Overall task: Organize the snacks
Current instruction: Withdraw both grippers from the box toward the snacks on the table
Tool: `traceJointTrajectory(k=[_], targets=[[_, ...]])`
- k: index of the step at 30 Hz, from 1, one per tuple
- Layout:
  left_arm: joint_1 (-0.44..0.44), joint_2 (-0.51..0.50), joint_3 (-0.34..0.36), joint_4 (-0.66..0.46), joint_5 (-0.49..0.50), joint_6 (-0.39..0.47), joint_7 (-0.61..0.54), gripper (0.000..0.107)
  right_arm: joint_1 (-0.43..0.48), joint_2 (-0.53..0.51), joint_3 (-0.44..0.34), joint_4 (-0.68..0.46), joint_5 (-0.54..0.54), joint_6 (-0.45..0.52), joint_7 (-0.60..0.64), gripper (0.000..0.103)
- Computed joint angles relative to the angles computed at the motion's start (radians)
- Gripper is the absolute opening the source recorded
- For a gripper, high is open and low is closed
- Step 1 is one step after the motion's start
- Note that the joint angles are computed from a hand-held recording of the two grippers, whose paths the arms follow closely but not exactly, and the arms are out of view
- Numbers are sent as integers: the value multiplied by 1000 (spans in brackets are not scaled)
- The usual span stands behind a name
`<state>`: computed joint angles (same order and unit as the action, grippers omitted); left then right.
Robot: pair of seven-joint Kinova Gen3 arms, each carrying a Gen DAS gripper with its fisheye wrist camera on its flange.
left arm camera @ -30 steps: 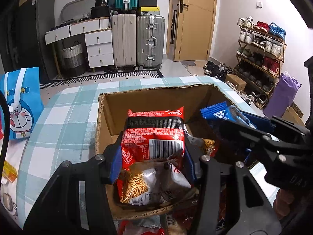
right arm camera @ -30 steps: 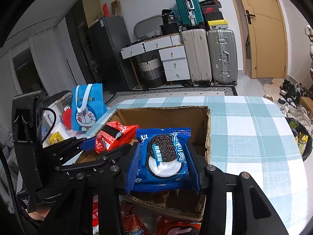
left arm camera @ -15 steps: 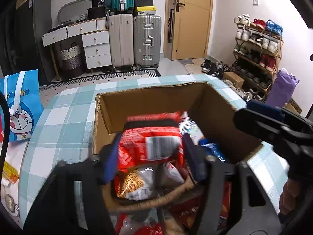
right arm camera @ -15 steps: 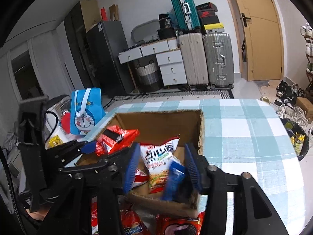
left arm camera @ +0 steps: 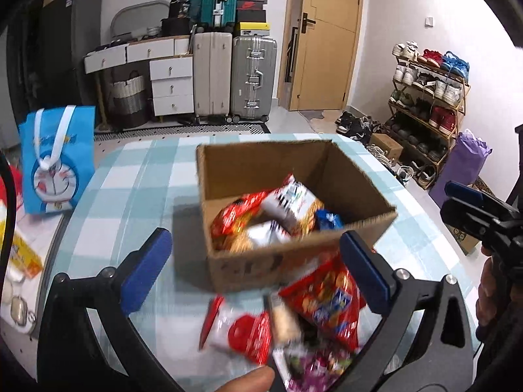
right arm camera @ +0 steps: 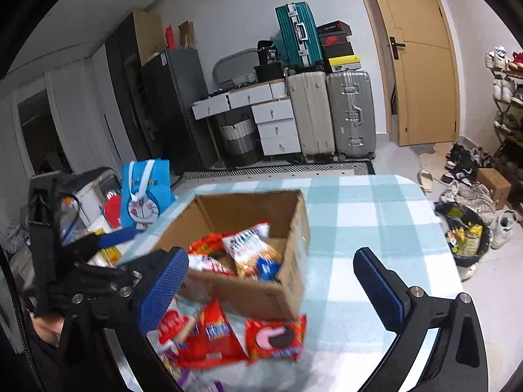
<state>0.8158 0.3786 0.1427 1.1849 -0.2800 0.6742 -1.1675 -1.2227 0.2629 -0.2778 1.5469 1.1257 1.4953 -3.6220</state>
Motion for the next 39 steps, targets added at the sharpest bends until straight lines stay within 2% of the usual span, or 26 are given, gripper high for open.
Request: traceJointTrajectory(k=[6, 12, 17, 20, 26, 29, 39], targets=[[-32, -104, 2, 189, 0, -70, 50, 102, -44, 27, -15, -30, -57, 48, 27, 103], [-71, -171, 28, 315, -21, -105, 85, 102, -75, 50, -25, -33, -78, 39, 9, 103], [-90, -197, 54, 372, -30, -119, 100, 102, -76, 95, -51, -55, -98, 55, 12, 103], [-113, -197, 80, 378, 4, -113, 66, 102, -67, 85, -37, -35, -123, -13, 19, 103], [-92, -180, 92, 359, -7, -92, 50, 102, -75, 88, 10, -28, -154, -78, 48, 103], [-71, -166, 86, 344, -24, -71, 53, 102, -70, 89, 22, -29, -180, -93, 66, 103], [-81, -154, 95, 336, 39, -68, -27, 102, -48, 83, 35, -17, -239, -137, 91, 103]])
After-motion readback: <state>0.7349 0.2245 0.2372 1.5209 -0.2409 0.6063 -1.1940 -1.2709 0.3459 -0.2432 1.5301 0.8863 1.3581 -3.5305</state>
